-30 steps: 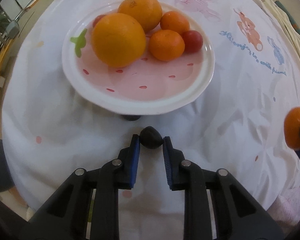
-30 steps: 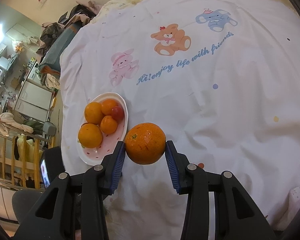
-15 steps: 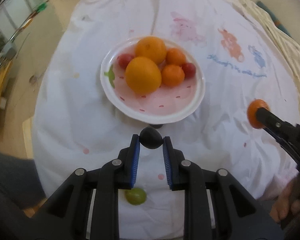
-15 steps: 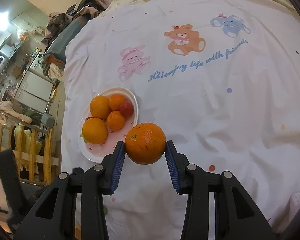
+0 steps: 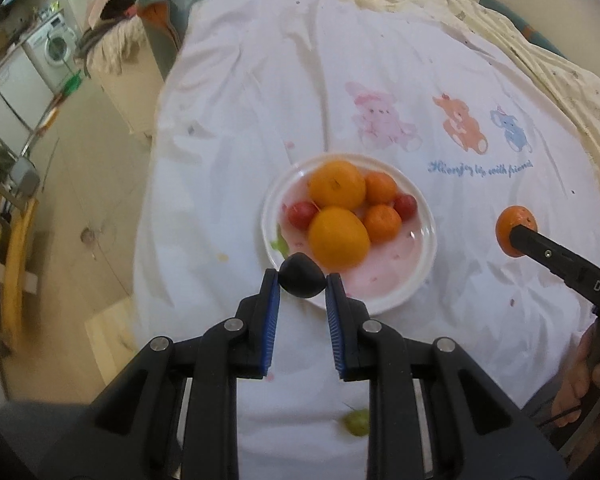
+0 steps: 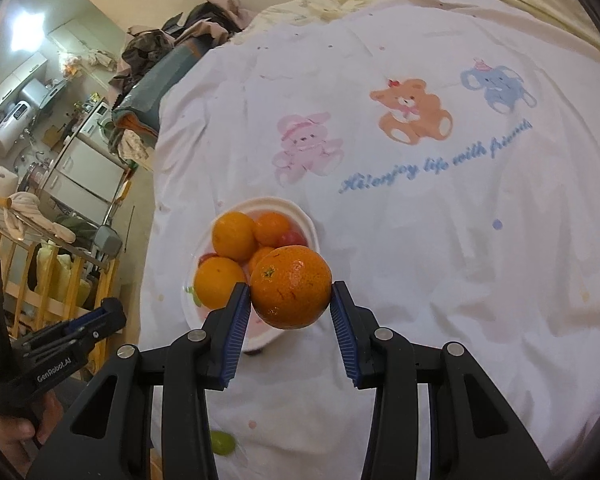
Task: Organize fruits
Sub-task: 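Carry the tangerine and black grape over the pink plate, then lower the tangerine and grape onto the plate and open both grippers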
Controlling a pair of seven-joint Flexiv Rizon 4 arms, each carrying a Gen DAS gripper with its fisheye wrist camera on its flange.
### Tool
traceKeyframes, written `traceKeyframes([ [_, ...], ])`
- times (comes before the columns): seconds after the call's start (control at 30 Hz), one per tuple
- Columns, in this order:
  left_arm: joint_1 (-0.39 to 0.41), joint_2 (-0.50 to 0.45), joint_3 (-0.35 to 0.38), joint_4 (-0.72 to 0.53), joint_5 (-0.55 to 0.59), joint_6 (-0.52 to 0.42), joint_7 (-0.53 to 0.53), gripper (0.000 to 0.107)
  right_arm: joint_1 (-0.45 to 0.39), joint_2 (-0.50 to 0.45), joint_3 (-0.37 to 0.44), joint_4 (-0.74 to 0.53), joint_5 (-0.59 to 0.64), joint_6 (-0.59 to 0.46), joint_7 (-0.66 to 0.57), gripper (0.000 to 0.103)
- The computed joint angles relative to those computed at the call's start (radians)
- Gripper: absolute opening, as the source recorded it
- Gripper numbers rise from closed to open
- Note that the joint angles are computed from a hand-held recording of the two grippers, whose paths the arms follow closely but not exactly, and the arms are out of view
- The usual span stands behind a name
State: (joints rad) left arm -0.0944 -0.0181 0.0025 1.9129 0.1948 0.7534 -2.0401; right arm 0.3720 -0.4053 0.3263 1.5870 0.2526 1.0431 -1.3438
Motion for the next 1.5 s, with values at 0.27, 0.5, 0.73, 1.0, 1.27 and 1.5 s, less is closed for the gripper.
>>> traceKeyframes([
  [0.27, 0.030, -0.050, 0.020, -0.029, -0.021, 0.027, 0.046, 0.019, 0.015, -0.045, -0.001, -0.061, -0.021, 0.006, -0.013, 0.043],
  [0.5, 0.052, -0.113, 0.041, -0.061, -0.041, 0.053, 0.101, 0.019, 0.018, -0.092, -0.008, -0.123, -0.043, -0.047, -0.018, 0.043],
  [0.73, 0.070, -0.175, 0.054, -0.080, -0.106, 0.083, 0.135, 0.020, 0.016, -0.155, -0.011, -0.207, -0.051, -0.114, -0.011, 0.043],
  [1.0, 0.085, -0.236, 0.040, -0.070, -0.229, 0.087, 0.228, 0.020, 0.034, -0.237, -0.006, -0.308, -0.051, -0.228, -0.039, 0.043],
  [1.27, 0.085, -0.286, 0.035, -0.077, -0.304, 0.135, 0.267, 0.020, 0.045, -0.269, 0.002, -0.347, -0.016, -0.363, -0.071, 0.043],
  [1.5, 0.089, -0.309, 0.031, -0.078, -0.365, 0.165, 0.290, 0.020, 0.055, -0.271, -0.011, -0.344, -0.007, -0.395, -0.075, 0.045],
])
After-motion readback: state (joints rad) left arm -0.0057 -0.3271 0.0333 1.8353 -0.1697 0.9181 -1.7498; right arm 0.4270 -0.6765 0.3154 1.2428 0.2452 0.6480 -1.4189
